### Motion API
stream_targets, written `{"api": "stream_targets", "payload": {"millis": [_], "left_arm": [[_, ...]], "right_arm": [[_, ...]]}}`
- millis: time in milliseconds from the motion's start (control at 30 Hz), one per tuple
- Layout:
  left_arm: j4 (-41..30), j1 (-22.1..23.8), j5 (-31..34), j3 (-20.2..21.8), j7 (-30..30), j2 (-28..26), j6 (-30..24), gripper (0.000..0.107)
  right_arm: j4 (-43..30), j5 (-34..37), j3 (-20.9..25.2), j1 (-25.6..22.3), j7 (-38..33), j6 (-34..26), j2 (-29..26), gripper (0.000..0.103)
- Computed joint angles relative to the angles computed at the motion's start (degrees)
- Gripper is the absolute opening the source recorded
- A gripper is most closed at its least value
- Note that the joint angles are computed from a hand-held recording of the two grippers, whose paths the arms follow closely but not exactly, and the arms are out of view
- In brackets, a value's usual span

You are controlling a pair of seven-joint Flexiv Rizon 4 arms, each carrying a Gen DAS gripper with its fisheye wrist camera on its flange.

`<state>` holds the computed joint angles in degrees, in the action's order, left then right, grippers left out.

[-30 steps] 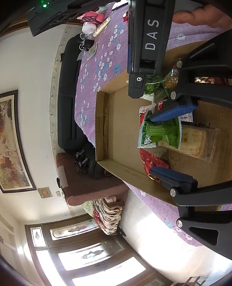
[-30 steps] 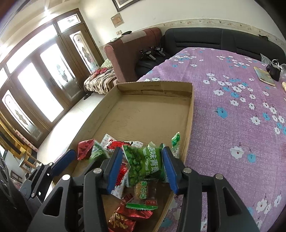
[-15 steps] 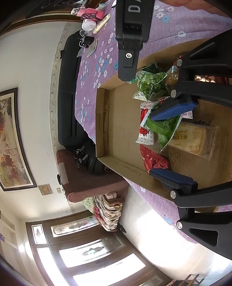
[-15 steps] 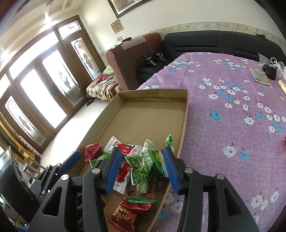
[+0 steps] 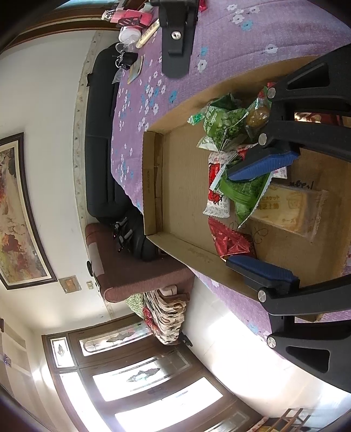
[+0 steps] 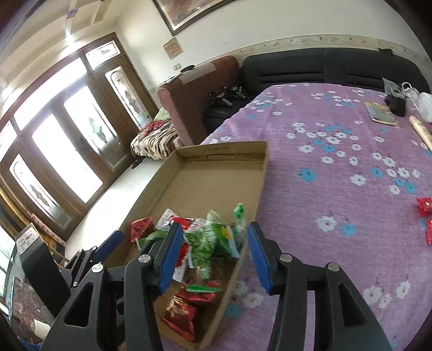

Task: Organize snacks
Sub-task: 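Open the left tool to drop its green packet while the right tool releases its packet, then move both open tools from the tray to the two red snacks on the bed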

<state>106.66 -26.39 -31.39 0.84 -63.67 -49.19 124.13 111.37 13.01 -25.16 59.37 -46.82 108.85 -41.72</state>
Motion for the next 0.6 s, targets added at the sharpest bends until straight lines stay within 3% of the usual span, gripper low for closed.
{"api": "stream_targets", "payload": {"millis": [267, 400, 467, 600], "left_arm": [[3.4, 3.2, 7.1, -3.2, -2.4, 4.0, 1.3, 0.062], [3.8, 4.9, 12.2, -5.6, -3.0, 6.1, -3.3, 0.062], [3.5, 5.5, 14.6, -6.9, -3.2, 6.9, -6.6, 0.062], [1.8, 4.8, 18.0, -7.7, -3.5, 7.5, -12.0, 0.062]], "right_arm": [[8.5, 5.7, -1.1, -0.4, 0.4, 2.8, 4.4, 0.049], [13.3, 10.0, -4.0, 0.6, 1.1, 3.4, 6.2, 0.049], [15.5, 11.3, -3.4, -1.5, 1.7, 4.4, 7.2, 0.049], [19.0, 13.1, -7.1, -2.0, 3.3, 2.5, 7.3, 0.049]]}}
